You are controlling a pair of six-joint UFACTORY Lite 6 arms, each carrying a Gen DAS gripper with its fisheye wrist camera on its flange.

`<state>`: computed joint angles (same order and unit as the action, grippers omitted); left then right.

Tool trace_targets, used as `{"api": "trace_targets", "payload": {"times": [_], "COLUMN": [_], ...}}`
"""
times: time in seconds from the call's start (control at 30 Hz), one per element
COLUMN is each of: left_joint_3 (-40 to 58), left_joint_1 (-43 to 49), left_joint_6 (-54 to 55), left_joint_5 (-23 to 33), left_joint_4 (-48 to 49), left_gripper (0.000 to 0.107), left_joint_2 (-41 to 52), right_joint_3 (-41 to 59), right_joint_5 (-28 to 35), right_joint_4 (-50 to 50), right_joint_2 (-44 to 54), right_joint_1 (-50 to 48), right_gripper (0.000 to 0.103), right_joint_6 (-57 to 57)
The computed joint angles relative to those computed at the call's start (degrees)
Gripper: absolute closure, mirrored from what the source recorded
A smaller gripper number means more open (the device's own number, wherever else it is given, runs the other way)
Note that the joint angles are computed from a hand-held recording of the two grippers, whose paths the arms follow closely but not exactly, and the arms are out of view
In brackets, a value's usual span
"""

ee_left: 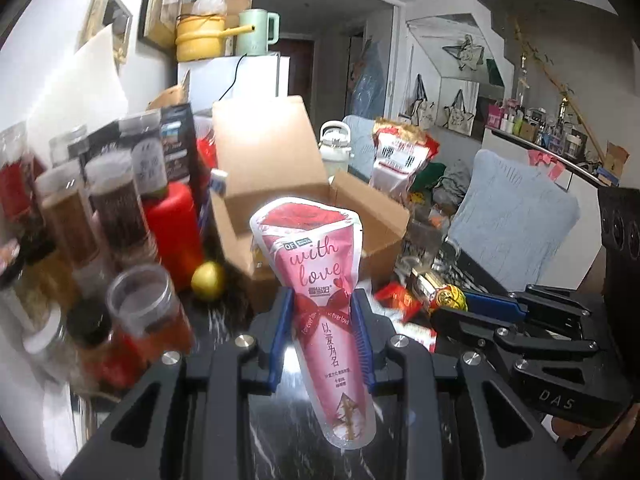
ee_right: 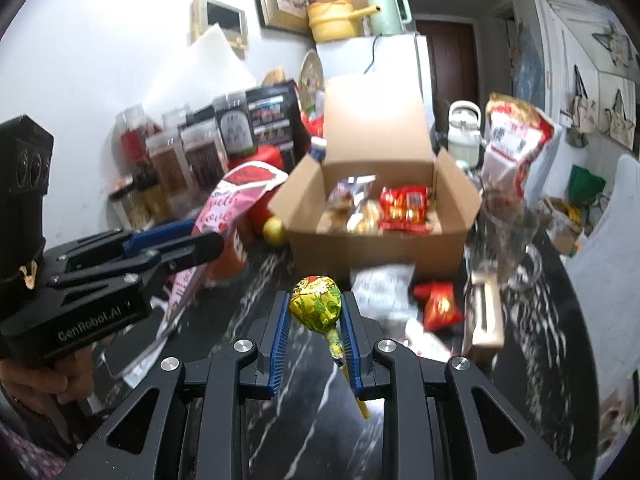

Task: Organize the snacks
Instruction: 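Lift and carry the pink pouch and lollipop over the box with both tools, then release the lollipop into the box with the right tool while the left tool releases the pouch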

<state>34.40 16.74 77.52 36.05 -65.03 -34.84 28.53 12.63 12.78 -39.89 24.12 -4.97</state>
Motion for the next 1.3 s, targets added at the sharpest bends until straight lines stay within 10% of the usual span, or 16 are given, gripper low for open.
{"api": "trace_targets", "payload": {"times": [0.53, 1.3], "left_joint_3": [29.2, 89.4], "left_joint_1": [-10.8, -15.9], "left_joint_6": [6.4, -34.6], "left_joint_5": [-9.7, -5.5], "left_joint_4": [-11.2, 26.7], "left_gripper": [0.078, 0.078], "left_joint_2": [29.1, 79.1], "right_joint_3": [29.6, 96.0], "right_joint_5": [2.3, 18.3], "right_joint_4": [44.8, 13.5], "right_joint_2": [28.1, 81.3], "right_joint_1": [-13.2, -17.2], "right_gripper": [0.078, 0.078], "right_joint_6": [-52.8, -22.0]}}
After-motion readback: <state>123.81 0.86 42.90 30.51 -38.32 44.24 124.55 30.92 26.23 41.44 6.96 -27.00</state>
